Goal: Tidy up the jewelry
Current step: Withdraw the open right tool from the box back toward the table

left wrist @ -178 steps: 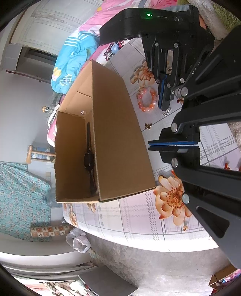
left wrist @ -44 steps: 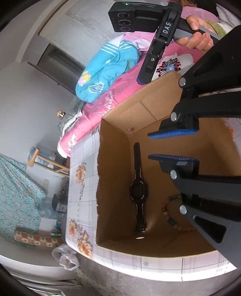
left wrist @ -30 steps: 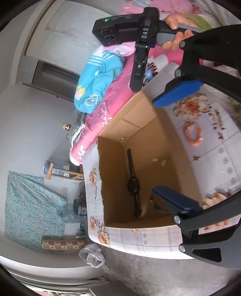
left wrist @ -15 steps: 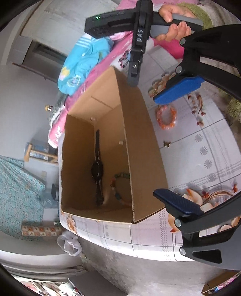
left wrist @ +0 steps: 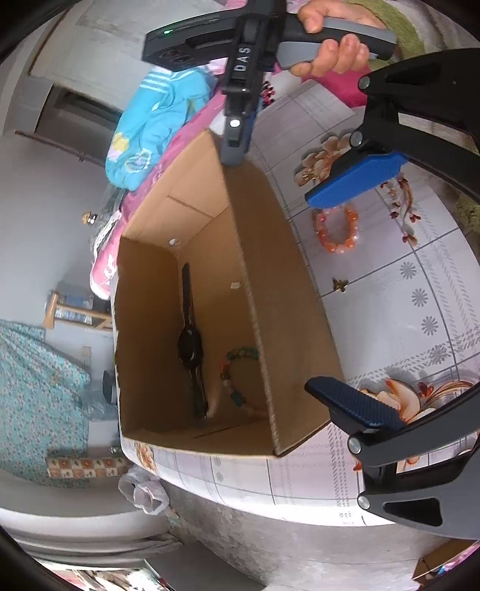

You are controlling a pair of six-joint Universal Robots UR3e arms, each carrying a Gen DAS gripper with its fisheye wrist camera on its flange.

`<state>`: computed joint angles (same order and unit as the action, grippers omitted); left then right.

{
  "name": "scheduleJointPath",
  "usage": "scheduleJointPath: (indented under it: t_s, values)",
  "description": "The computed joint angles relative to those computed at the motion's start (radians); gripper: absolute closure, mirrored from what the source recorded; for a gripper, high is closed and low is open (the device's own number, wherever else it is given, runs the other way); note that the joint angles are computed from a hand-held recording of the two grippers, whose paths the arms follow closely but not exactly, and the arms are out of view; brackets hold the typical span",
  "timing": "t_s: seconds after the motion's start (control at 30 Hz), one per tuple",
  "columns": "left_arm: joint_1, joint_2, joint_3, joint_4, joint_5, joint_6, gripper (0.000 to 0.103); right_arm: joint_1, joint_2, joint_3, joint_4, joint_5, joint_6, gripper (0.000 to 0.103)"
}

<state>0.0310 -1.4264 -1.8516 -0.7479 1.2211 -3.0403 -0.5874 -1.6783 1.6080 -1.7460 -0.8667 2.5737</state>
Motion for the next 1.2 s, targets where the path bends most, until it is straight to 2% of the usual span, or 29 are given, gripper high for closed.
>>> scheduleJointPath:
  t_s: [0.1, 0.23, 0.3, 0.47, 0.63, 0.73, 0.87, 1.03, 1.2]
  values:
    - [0.000, 0.010, -0.041, 0.003, -0.011, 0.019, 0.012, -0.015, -0.071, 0.072, -0.055, -0.048, -0.013, 0.022]
    - [-0.044, -0.037, -0.069, 0.007, 0.049, 0.005, 0.012, -0.018, -0.172, 0.195, -0.185, -0.170, 0.006, 0.012]
    - [-0.051, -0.058, -0.079, 0.013, 0.064, -0.005, 0.012, -0.012, -0.215, 0.252, -0.250, -0.248, 0.017, 0.008]
    - [-0.081, -0.096, -0.083, 0.032, 0.123, -0.010, 0.012, 0.079, -0.263, 0.342, -0.414, -0.466, 0.064, 0.008]
    - [-0.152, -0.146, -0.068, 0.084, 0.233, -0.011, 0.006, 0.090, -0.343, 0.424, -0.486, -0.509, 0.025, 0.008]
    - [-0.202, -0.186, -0.044, 0.107, 0.314, -0.029, 0.006, 0.069, -0.430, 0.522, -0.570, -0.474, 0.018, 0.008]
    - [-0.231, -0.200, -0.056, 0.153, 0.341, -0.067, 0.006, 0.107, -0.470, 0.581, -0.580, -0.474, -0.014, 0.008]
    - [-0.247, -0.218, -0.028, 0.121, 0.348, -0.077, 0.006, 0.248, -0.411, 0.623, -0.697, -0.581, 0.043, 0.008]
    - [-0.226, -0.197, -0.029, 0.089, 0.339, -0.067, 0.005, 0.293, -0.384, 0.605, -0.684, -0.569, 0.077, 0.008]
